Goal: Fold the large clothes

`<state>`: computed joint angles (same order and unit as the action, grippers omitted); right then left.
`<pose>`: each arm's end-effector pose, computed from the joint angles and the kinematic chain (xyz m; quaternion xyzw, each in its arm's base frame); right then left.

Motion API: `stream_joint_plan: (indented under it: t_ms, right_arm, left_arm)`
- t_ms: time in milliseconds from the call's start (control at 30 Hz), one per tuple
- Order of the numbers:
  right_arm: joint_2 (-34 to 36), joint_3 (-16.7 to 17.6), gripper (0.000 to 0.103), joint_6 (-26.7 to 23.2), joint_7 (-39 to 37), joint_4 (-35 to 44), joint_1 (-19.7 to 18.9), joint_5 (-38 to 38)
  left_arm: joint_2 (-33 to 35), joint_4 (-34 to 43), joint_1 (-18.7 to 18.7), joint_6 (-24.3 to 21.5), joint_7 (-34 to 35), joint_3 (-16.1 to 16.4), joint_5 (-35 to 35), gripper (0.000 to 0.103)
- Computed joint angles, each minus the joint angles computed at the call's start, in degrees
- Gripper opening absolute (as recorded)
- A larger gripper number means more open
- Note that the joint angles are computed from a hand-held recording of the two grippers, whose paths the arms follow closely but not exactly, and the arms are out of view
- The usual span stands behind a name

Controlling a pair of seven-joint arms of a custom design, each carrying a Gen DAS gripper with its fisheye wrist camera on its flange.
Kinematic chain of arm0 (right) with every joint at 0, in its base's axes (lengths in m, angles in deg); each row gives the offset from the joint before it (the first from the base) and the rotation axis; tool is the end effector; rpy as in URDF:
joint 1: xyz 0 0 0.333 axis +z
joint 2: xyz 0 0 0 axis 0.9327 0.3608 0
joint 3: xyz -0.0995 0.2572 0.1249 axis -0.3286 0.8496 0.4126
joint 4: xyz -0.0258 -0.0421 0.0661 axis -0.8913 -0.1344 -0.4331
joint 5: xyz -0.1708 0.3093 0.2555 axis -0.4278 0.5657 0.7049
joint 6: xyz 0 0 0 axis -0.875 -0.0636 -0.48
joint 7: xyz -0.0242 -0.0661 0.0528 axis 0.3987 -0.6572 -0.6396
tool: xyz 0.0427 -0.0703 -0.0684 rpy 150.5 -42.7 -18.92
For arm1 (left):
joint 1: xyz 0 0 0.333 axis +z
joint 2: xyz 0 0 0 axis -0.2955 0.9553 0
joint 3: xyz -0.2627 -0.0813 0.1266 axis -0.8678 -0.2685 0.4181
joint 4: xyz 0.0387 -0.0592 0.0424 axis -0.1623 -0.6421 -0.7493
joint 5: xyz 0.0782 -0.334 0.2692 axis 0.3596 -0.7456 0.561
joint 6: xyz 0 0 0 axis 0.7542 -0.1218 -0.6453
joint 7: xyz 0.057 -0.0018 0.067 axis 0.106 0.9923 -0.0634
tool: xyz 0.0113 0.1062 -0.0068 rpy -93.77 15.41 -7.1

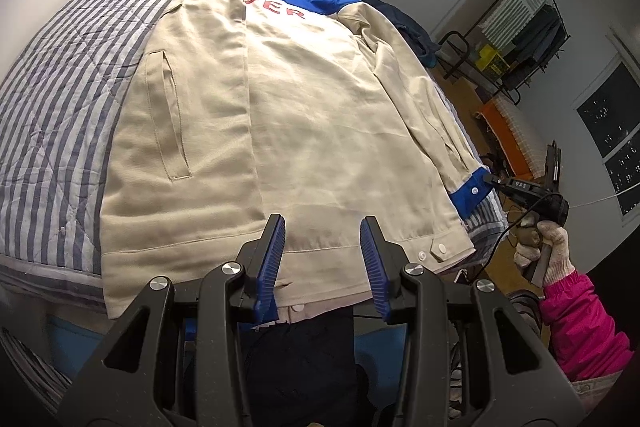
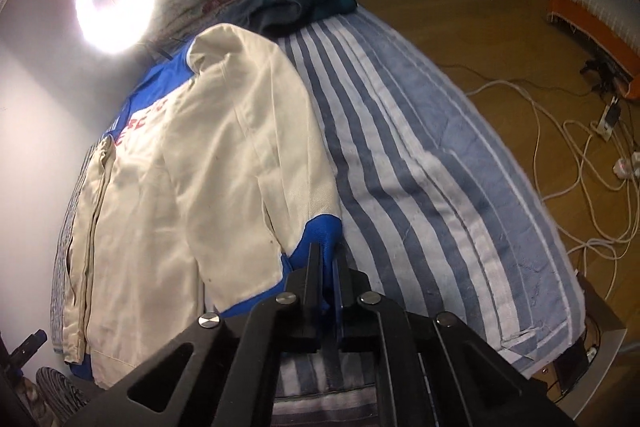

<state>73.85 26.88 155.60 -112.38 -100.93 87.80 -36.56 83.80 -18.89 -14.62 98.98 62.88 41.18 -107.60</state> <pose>0.5744 0.2160 0.3262 -0.4276 0.8524 -0.1510 0.2602 0.6933 -0.1302 0.3863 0.5474 -0.7565 0.3571 0.0259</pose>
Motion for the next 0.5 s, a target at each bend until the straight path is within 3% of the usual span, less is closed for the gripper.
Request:
stream_joint_plan:
  t_ms: [200,333,500]
  right_arm:
    - [-1.6,1.0,0.0,-5.58,1.65,3.16,1.44,-6.53]
    - [-0.89,3.33,0.0,-12.33,-5.02,8.61,2.83,-8.99]
    - [2.5,4.7,0.0,-13.71,-14.08,15.62,5.02,-8.96]
  left_arm:
    - [0.42,0.42,0.28,-0.56,-0.24,0.1,-0.15,0.039]
    - [0.22,0.3,0.89,-0.02,-0.22,-0.08,-1.59,0.039]
    - [0.17,0.39,1.14,0.67,-0.36,0.1,-2.43,0.039]
